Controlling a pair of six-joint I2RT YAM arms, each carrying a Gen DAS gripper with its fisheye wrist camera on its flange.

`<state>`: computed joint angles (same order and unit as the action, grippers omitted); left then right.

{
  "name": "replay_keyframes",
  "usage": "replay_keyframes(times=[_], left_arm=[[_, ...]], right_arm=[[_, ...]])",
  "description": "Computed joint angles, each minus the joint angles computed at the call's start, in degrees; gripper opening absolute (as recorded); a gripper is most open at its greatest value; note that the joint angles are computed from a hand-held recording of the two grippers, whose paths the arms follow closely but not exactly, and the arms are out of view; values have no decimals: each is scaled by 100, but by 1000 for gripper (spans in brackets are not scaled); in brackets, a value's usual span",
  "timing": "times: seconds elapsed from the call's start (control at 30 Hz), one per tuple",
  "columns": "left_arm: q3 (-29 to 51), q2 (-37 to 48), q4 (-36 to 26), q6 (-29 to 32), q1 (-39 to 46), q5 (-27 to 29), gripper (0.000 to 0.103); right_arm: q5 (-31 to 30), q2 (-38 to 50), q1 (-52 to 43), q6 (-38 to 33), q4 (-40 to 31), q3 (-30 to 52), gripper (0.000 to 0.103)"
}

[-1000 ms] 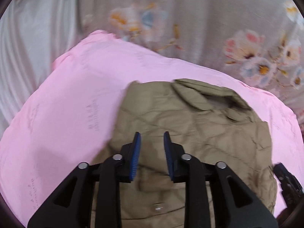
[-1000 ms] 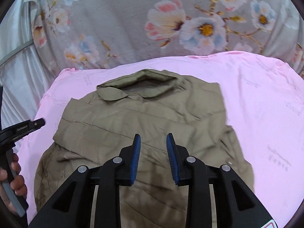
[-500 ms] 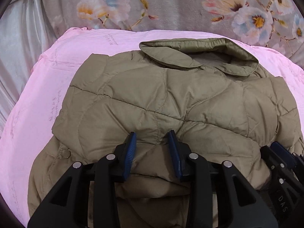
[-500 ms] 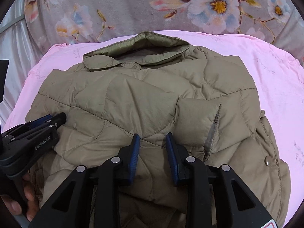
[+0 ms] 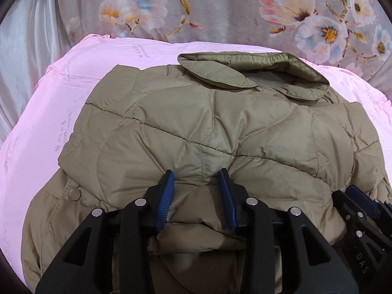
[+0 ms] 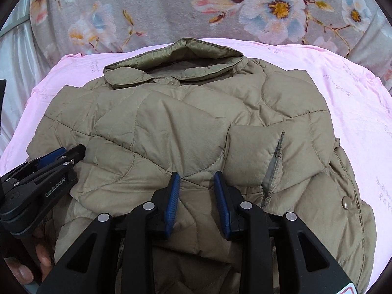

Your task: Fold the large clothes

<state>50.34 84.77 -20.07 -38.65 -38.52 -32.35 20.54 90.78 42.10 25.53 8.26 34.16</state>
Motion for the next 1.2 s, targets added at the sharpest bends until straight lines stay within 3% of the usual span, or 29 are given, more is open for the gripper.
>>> replay_keyframes(times=[0.1,0.43,0.57,0.67,0.73,0.8,1.0,1.07,1.13,1.17,1.2], left_arm=[[-281,-200,321,166,-3,74,37],[-928,-920,509,358,-115,231,38],[-739,-1358,87,438,119,704,48],[-165,-1534,-217,605,608,1186,67],[407,-1250,-315,726,1074,1716,81],[1030,-631,-293,793,1641,2506,83],[2191,1316,-61,212,2645,4193,82],[2285,1668,95,35,2750,4411,74],[2325,1857,231,-36,2763,4427,62],[2338,1900,279,16,2730,4362,57],[2367,1928,265,109,2698,4311,37]], right_arm=[[93,-65,93,163,-50,-53,29],[21,-547,306,707,-122,-446,32],[-1069,-972,-344,485,-332,-363,51],[-1712,-1261,-1001,441,-667,13,55],[-2513,-1105,-1625,574,-752,479,58],[-3317,-621,-2130,867,-734,1024,58],[-3972,747,-2510,1499,-450,2108,59],[-4124,1092,-2562,1660,-386,2331,59],[-4196,1369,-2541,1716,-347,2535,50],[-4216,1487,-2503,1652,-344,2640,37],[-4203,1590,-2459,1516,-453,2786,21]])
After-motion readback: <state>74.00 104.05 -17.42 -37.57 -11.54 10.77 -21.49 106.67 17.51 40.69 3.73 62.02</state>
